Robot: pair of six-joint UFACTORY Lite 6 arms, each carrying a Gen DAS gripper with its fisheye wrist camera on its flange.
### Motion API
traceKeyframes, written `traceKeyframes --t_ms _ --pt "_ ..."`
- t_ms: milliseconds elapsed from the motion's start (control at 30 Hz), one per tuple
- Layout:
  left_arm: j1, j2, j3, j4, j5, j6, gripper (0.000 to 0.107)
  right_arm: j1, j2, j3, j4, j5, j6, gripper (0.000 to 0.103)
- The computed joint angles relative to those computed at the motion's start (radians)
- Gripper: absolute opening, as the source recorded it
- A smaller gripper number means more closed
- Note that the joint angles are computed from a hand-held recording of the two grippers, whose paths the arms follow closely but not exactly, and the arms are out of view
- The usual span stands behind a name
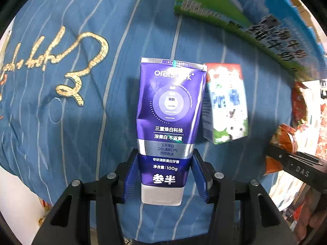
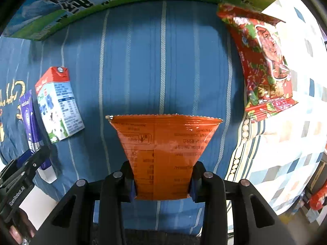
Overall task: Organize soft objects
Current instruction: 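Lift the toothpaste with the left tool while the right tool grasps the orange snack bag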
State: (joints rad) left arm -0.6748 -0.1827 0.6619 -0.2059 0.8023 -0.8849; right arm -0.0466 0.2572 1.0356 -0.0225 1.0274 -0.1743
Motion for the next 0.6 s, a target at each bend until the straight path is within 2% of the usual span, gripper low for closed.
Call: traceKeyframes --t_ms 167,300,467,600 --pt "-0.059 -0.192 0.026 0.099 0.174 -0.147 0.047 -0.042 -0.128 -0.006 0.027 0.079 -0.075 0.039" --pt "-0.113 -0.257 0.114 0.185 0.279 -0.229 0.047 -0.060 -0.196 0.064 0.073 0.159 -0.130 0.039" --pt "-0.142 -0.195 0.341 0.288 0.397 -0.250 0.047 -0.092 -0.240 0.209 0.126 0.271 -0.215 0.039" --pt "-0.090 -0.040 0.536 0.341 0.390 -0.162 0.047 -0.106 -0.203 0.417 0.172 0.380 -0.227 0.039"
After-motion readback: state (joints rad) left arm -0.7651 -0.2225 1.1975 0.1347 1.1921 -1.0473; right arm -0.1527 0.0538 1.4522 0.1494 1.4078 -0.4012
